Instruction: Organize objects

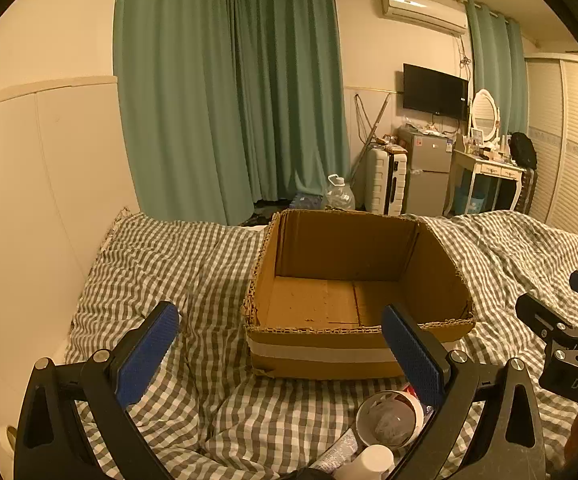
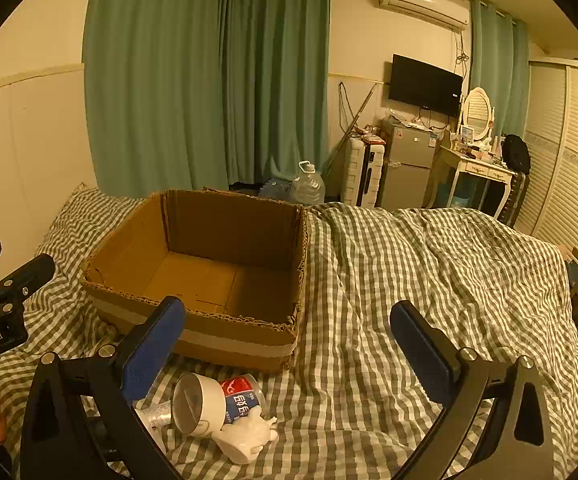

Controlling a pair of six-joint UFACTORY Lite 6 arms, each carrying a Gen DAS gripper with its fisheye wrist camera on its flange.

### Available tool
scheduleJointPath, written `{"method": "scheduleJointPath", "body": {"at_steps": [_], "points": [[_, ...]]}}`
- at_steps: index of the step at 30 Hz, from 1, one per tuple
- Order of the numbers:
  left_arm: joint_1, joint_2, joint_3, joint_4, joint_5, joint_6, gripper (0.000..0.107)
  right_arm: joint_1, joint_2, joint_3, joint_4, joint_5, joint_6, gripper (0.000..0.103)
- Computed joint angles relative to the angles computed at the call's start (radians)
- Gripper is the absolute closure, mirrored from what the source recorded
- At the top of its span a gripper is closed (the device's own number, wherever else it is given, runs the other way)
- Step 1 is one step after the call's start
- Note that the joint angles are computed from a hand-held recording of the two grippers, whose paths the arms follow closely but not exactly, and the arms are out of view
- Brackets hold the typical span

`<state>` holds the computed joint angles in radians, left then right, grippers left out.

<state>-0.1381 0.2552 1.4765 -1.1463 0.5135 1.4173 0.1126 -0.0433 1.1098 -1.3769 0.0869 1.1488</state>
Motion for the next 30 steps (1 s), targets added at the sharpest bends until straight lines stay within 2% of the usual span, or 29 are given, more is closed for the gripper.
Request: {"method": "scheduleJointPath", "body": {"at_steps": [7, 13, 18, 22, 24, 30], "points": [[0.001, 0.003, -0.006, -0.015, -0.006, 0.015, 0.004, -0.006, 0.000, -0.004, 0.053, -0.012, -0.060, 0.000], [-0.003, 0.003, -0.006, -0.006, -0.015, 0.001, 0.004, -0.008, 0.001, -0.008, 0.009, -0.021, -0.019, 0.000], [-0.005, 0.003, -0.007, -0.002, -0.020, -0.004, 0.004, -0.007, 0.005, -0.005, 0.096, -0.027, -0.108, 0.000], [-0.005, 0.003, -0.007, 0.000, -0.024, -0.004, 0.004, -0.006, 0.005, -0.008, 0.084, -0.032, -0.099, 0.000], [-0.005, 0.004, -0.007, 0.000, -0.026, -0.005, 0.004, -0.011, 0.005, -0.010, 0.170, -0.045, -0.189, 0.000], [-0.003, 0.006, -0.008, -0.006, -0.017, -0.001, 0.004, -0.014, 0.007, -0.011, 0.283, -0.055, -0.305, 0.000]]}}
